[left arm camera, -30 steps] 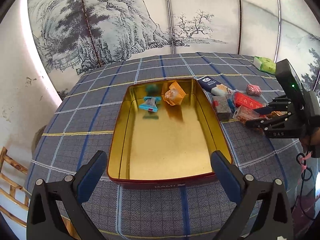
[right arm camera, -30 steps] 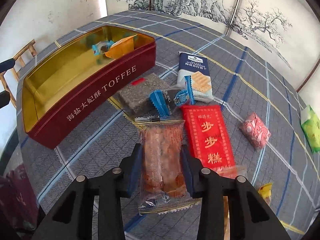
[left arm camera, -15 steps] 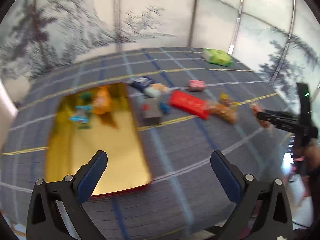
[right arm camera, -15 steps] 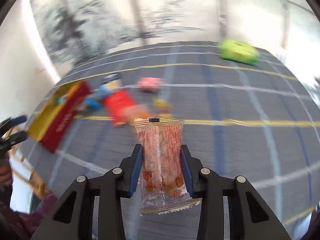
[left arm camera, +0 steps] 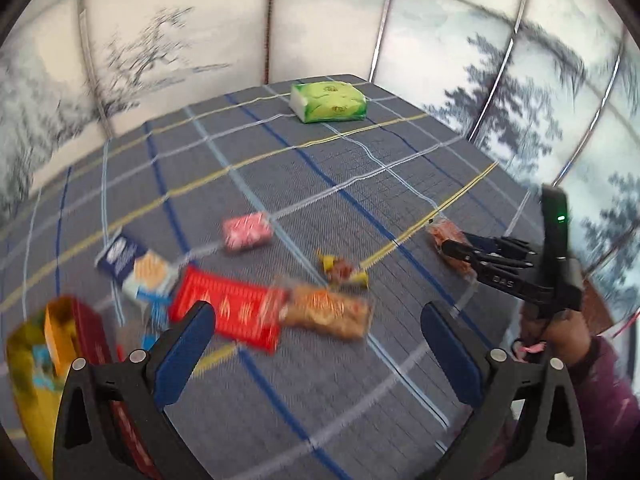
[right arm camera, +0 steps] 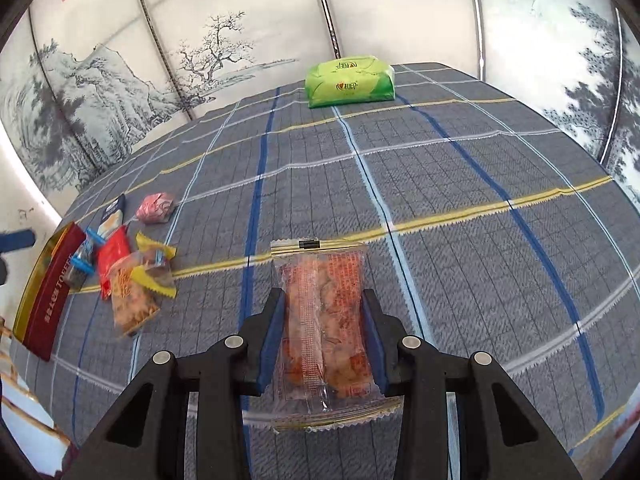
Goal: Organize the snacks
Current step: 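Grasp the yellow-wrapped candy with the left gripper while the right holds the cake bag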
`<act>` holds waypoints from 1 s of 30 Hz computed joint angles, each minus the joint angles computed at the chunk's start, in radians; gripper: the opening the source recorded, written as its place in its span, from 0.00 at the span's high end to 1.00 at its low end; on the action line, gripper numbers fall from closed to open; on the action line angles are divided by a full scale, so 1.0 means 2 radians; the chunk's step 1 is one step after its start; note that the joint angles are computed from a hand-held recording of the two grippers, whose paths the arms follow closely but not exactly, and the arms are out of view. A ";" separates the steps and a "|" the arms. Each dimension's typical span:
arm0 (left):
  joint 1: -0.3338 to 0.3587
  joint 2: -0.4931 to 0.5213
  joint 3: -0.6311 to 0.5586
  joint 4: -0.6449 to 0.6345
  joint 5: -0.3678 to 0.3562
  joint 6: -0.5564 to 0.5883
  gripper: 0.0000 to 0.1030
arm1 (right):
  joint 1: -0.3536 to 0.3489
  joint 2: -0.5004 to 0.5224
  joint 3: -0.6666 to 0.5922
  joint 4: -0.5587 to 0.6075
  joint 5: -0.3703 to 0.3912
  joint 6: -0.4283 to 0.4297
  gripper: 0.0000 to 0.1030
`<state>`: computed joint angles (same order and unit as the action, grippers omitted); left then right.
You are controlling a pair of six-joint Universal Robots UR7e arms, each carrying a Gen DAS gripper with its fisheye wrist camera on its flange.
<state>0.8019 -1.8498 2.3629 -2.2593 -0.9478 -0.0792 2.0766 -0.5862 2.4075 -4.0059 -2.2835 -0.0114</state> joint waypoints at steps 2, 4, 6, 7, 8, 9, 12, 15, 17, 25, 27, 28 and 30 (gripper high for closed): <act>0.011 0.037 -0.005 -0.036 -0.013 0.039 0.02 | -0.011 0.006 -0.003 -0.009 0.015 -0.006 0.62; 0.019 0.078 -0.008 -0.063 -0.004 0.073 0.03 | -0.012 0.019 -0.005 -0.030 0.017 -0.018 0.61; 0.028 0.110 -0.015 -0.072 0.011 0.087 0.11 | -0.011 0.026 -0.008 -0.044 0.015 -0.030 0.61; 0.038 0.126 -0.023 -0.069 0.008 0.090 0.16 | -0.014 0.030 -0.008 -0.054 0.019 -0.035 0.61; 0.045 0.138 -0.030 -0.064 0.004 0.087 0.21 | -0.017 0.035 -0.007 -0.071 0.026 -0.041 0.61; 0.053 0.148 -0.037 -0.062 -0.001 0.086 0.23 | -0.019 0.040 -0.005 -0.086 0.030 -0.046 0.61; 0.062 0.172 -0.044 -0.072 0.006 0.086 0.31 | -0.017 0.043 -0.008 -0.087 0.025 -0.050 0.61; 0.068 0.191 -0.054 -0.068 -0.007 0.093 0.51 | -0.013 0.046 -0.011 -0.086 0.018 -0.053 0.61; 0.072 0.198 -0.054 -0.066 -0.016 0.094 0.62 | -0.013 0.046 -0.010 -0.088 0.019 -0.052 0.61; 0.056 0.147 -0.016 -0.105 -0.032 0.056 1.00 | -0.014 0.049 -0.009 -0.096 0.023 -0.053 0.61; 0.044 0.126 -0.004 -0.108 -0.023 0.046 1.00 | -0.011 0.050 -0.011 -0.094 0.017 -0.054 0.61; 0.039 0.114 -0.001 -0.102 -0.021 0.041 1.00 | -0.011 0.050 -0.012 -0.093 0.015 -0.055 0.61; 0.037 0.101 -0.001 -0.091 -0.023 0.042 1.00 | -0.010 0.050 -0.012 -0.092 0.014 -0.055 0.61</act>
